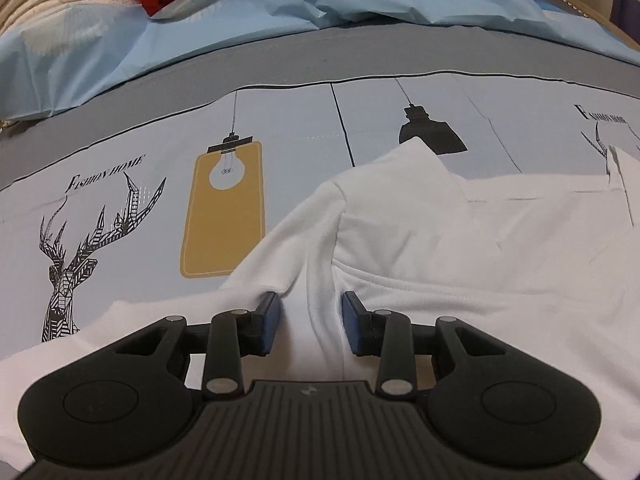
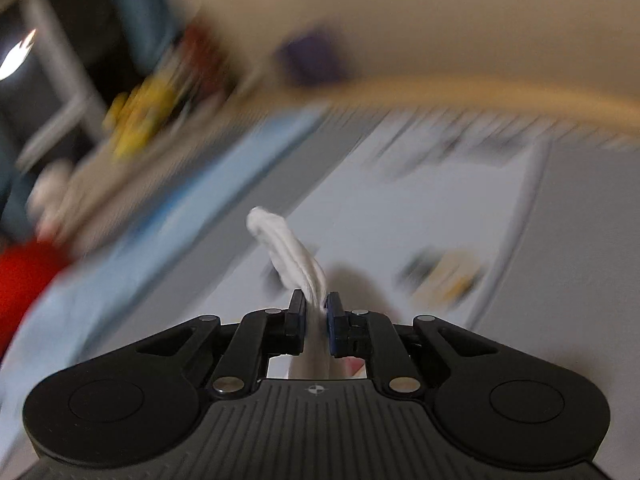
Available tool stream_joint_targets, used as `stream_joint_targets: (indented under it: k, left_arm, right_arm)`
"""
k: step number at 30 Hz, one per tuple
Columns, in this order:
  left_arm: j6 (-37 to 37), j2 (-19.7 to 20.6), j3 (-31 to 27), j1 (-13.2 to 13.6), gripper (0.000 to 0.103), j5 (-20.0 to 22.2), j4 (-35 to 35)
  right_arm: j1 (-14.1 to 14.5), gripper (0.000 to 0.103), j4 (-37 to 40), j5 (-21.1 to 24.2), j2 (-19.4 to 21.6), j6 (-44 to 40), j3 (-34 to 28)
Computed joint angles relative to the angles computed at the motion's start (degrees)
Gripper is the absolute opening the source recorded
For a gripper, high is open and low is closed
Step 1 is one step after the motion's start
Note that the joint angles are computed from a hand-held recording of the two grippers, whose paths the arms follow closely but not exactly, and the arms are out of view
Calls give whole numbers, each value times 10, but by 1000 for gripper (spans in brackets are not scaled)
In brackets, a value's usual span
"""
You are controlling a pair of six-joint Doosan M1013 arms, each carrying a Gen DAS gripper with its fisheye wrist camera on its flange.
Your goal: Fold small clothes
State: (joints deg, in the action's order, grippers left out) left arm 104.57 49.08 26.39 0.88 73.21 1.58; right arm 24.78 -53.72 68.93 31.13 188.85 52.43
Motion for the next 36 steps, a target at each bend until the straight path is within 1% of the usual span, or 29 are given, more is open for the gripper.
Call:
stream_joint_targets:
  k: [1,2,3,4,6,7,8,9,11,12,13,16,17,20,21,22,23,25,26,27,28,29,30,31,32,33,34,35,36]
  left_arm:
    - [2,-1,2,0,40,-3,0]
    - [4,-2,4,0,40,-4,0]
    - [6,-3,6,0,40,-6,-1]
    - [7,-4,8,1,40,-8,-3]
    - [8,-7,13,1,40,-12,-4]
    - [8,-7,14,1,40,-12,-4]
    - [8,-8,15,1,40,-13,-2]
    - [9,-8,16,0,40,-14,0]
    - [10,-8,17,-1,40,-16,2]
    - [9,-8,16,-1,40,-15,3]
    - [7,-7,13,-1,40,-13,3]
    - [11,-9,17,-1,40,-17,4]
    - [13,-10,21,-1,40,-20,3]
    - [19,-13,27,0,40,-25,0]
    - [21,-14,29,0,40,-27,-1]
    - [21,-14,30,0,40,-28,-2]
    - [22,-15,31,0,40,-29,-2]
    - [22,-15,31,0,40,-29,-2]
    - [23,-15,31,0,40,-29,-2]
    - [22,-14,29,0,40,-27,-2]
    - [22,-13,26,0,40,-25,-4]
    - [20,-12,24,1,40,-23,-6]
    - [18,-11,22,2,40,-23,-9]
    - [16,-12,23,3,40,-25,-13]
    - [13,-13,24,4,40,-28,-19]
    - [12,-14,22,6,40,-27,-30]
    - [16,-17,24,9,40,-30,-46]
    - [27,-25,34,11,40,-43,-60]
    - [41,-34,46,13,41,-59,-74]
  right_arm:
    - [1,11,-32,35,-9,38,15]
    - [-2,12,-35,59,-16,57,30]
    - [-9,12,-11,66,-24,65,45]
    - [-19,12,32,65,-36,80,69]
    - [-35,17,102,62,-52,115,107]
    - [-42,14,133,56,-61,135,128]
    - [-43,14,133,25,-77,172,162]
    - [-41,14,113,1,-86,201,181]
    - [-42,19,99,3,-91,200,187]
    - [-40,27,82,2,-96,219,195]
    - [-40,32,70,-1,-102,246,207]
    - [-42,33,51,-21,-118,317,244]
    - [-45,33,44,-33,-122,321,252]
    - [-54,33,46,-52,-122,287,252]
    - [-57,30,46,-61,-123,281,253]
    - [-61,11,46,-69,-122,278,252]
    - [-63,5,40,-81,-122,280,252]
    - [-61,5,-19,-116,-127,296,256]
    - [-57,5,-88,-146,-132,311,261]
    - [-53,4,-163,-163,-137,335,270]
    - [-48,4,-210,-161,-139,334,265]
    - [-46,4,-227,-149,-139,339,260]
    - [-45,4,-213,-120,-135,330,251]
    - [-44,6,-170,-60,-123,301,231]
    - [-47,11,-97,10,-107,246,199]
    - [-53,21,-22,78,-90,198,169]
    - [-62,21,53,126,-80,180,154]
    - [-65,21,99,144,-81,192,152]
    - [-65,21,116,155,-82,205,155]
